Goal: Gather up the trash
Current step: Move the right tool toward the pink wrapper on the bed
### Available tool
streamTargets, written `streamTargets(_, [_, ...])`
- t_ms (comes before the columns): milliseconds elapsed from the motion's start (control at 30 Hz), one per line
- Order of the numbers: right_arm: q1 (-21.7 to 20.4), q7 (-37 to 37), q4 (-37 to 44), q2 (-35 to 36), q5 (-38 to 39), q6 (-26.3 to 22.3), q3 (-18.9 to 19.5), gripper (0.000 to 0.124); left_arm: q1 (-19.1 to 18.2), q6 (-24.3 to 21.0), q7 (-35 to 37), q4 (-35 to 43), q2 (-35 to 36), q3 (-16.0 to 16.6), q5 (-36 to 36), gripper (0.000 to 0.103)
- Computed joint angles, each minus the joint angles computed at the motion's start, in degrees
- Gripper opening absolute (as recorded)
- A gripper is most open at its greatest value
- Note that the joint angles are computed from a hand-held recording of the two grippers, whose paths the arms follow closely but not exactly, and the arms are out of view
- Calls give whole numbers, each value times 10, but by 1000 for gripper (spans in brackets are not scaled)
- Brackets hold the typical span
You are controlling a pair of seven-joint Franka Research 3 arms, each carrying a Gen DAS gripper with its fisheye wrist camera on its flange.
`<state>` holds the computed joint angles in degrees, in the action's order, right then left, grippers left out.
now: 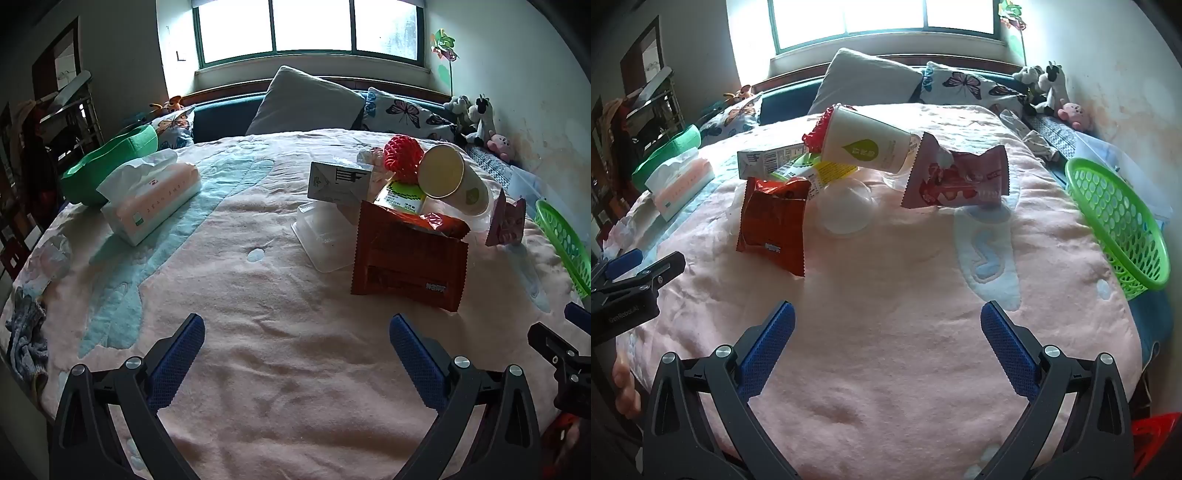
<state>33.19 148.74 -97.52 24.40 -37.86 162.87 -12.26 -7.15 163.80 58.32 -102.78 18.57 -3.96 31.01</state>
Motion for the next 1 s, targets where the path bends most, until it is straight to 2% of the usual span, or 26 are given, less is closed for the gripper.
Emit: streamTargets(1000, [1,24,-5,-7,-24,1,-3,99,0,0,7,3,-1,-3,-7,97])
